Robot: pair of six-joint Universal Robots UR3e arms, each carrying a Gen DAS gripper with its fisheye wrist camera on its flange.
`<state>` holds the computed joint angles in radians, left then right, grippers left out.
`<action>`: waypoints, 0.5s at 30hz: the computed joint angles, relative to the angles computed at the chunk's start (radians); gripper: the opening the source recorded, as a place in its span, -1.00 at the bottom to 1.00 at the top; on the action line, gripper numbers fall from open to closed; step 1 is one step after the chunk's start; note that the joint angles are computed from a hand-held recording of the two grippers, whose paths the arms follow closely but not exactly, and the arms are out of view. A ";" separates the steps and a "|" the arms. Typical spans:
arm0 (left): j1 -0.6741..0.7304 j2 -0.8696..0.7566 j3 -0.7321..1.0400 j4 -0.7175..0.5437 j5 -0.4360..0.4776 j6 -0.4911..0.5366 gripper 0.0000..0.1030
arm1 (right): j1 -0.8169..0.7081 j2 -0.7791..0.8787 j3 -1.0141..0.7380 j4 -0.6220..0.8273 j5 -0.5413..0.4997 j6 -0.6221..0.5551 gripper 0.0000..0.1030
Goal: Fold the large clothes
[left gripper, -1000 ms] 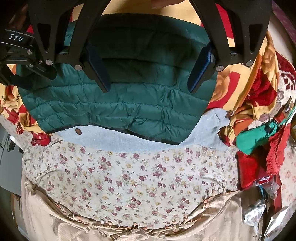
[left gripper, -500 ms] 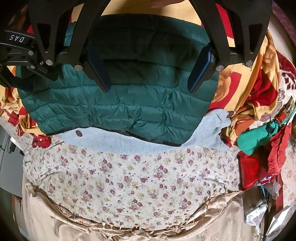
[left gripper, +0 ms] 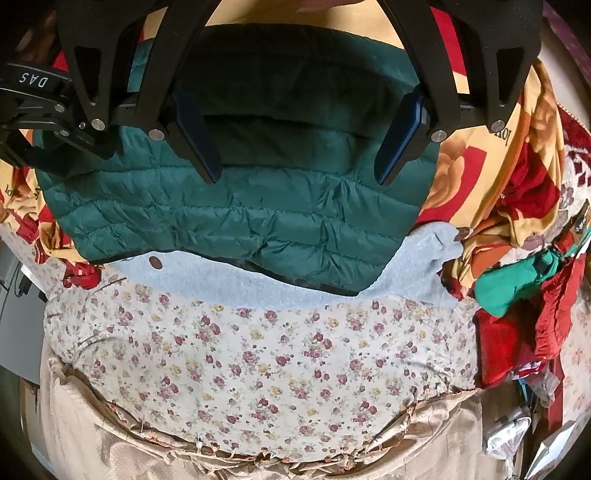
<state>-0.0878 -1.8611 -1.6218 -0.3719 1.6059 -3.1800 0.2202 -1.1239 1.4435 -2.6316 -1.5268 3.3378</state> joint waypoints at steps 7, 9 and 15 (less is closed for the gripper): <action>0.003 -0.002 -0.003 0.007 0.005 0.002 0.65 | 0.015 0.019 -0.026 0.014 -0.012 0.004 0.80; 0.004 -0.003 -0.003 0.009 0.005 0.001 0.65 | 0.015 0.022 -0.030 0.016 -0.013 0.004 0.80; 0.006 -0.002 -0.004 0.008 0.004 0.001 0.65 | 0.015 0.022 -0.029 0.012 -0.011 0.006 0.81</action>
<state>-0.0817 -1.8630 -1.6254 -0.3642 1.6100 -3.1786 0.2352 -1.1015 1.4144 -2.6200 -1.5380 3.3439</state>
